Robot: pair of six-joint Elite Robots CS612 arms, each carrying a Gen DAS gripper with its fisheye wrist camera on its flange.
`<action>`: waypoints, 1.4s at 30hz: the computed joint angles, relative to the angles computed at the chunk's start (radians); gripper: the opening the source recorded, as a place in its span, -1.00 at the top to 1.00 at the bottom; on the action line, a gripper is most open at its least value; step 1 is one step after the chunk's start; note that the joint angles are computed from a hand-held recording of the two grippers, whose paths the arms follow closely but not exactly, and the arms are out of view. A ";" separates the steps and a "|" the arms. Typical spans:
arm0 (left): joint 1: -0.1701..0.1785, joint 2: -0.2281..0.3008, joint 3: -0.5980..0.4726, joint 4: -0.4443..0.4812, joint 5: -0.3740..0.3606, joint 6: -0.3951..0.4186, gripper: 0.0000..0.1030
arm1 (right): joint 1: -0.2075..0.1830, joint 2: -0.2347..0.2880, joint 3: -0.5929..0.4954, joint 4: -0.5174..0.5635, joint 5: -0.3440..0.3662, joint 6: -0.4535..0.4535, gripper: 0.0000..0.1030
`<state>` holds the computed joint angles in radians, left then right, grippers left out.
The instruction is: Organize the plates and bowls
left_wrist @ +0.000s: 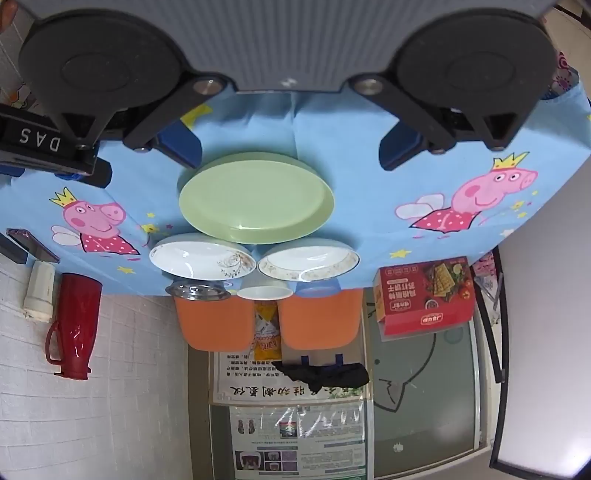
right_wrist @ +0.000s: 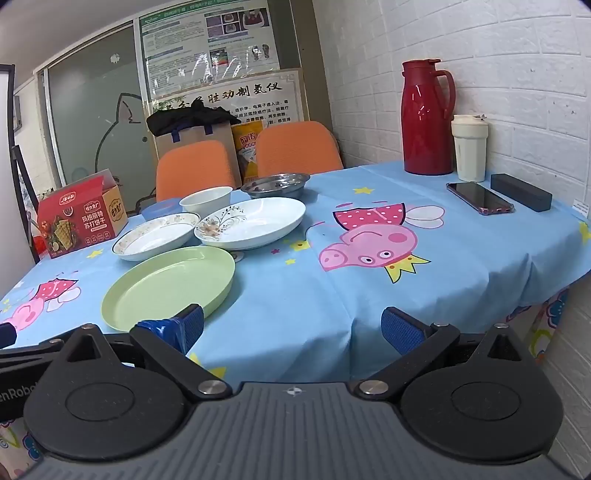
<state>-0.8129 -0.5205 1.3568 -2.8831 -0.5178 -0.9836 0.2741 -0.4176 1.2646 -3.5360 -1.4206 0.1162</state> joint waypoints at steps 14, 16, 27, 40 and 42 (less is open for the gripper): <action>0.005 0.002 0.001 -0.004 -0.009 0.002 -0.97 | 0.001 0.000 0.000 0.002 -0.006 -0.008 -0.75; 0.005 0.001 0.005 -0.006 -0.004 0.002 -0.97 | -0.001 -0.002 0.002 0.002 -0.001 -0.006 -0.75; -0.005 -0.003 0.003 0.018 0.018 -0.002 -0.97 | 0.002 0.000 0.000 0.006 -0.006 -0.012 -0.75; -0.005 -0.005 0.002 0.032 0.020 -0.007 -0.97 | 0.002 0.001 -0.002 0.010 -0.004 -0.009 -0.75; -0.004 -0.005 0.002 0.034 0.020 -0.007 -0.97 | 0.002 0.002 -0.002 0.012 -0.003 -0.009 -0.75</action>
